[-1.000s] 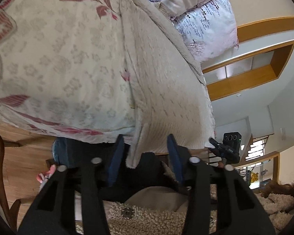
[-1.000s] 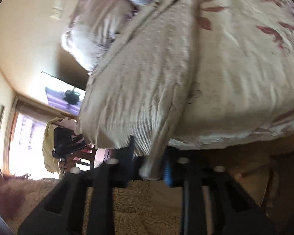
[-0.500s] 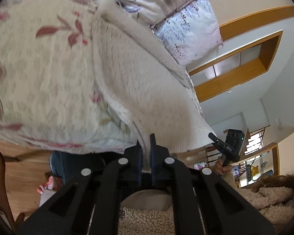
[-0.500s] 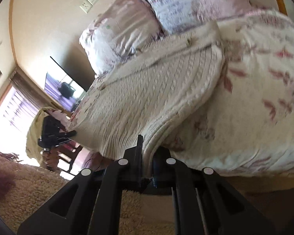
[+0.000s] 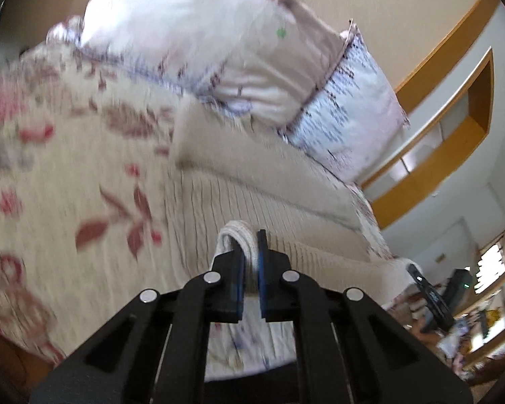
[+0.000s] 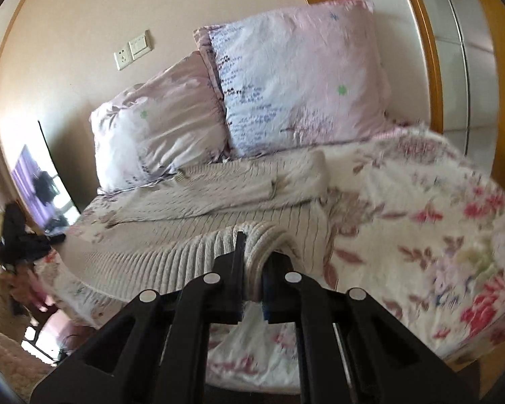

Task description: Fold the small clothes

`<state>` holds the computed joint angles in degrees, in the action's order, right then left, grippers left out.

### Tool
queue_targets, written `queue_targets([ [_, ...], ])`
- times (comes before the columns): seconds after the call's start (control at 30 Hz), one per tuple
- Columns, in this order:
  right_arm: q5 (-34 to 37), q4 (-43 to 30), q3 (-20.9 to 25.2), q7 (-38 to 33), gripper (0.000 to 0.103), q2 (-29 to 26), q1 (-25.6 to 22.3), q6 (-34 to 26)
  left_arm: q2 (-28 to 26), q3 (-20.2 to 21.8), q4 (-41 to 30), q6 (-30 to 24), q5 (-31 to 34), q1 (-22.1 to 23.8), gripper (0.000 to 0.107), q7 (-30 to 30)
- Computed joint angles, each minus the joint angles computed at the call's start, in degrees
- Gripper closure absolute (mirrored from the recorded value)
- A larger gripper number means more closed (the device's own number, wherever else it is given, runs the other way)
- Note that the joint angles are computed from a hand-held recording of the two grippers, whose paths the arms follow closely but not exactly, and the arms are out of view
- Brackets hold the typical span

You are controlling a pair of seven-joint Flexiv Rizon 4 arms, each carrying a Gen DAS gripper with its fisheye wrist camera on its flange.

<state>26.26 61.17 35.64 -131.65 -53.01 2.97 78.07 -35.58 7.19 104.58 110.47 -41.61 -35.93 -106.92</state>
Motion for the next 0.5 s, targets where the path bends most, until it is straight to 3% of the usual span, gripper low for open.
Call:
queue_targets([
  [0.17, -0.9, -1.6, 0.4, -0.9, 0.095, -1.0, 1.3, 3.8, -2.8, 11.8, -5.7, -6.3, -4.1, -7.4, 0.101, 2.2],
  [0.5, -7.4, -11.7, -1.5, 5.7, 0.095, -5.2, 6.5, 7.0, -8.4, 26.4, -15.6, -15.4, 0.8, -11.1, 0.101, -5.0],
])
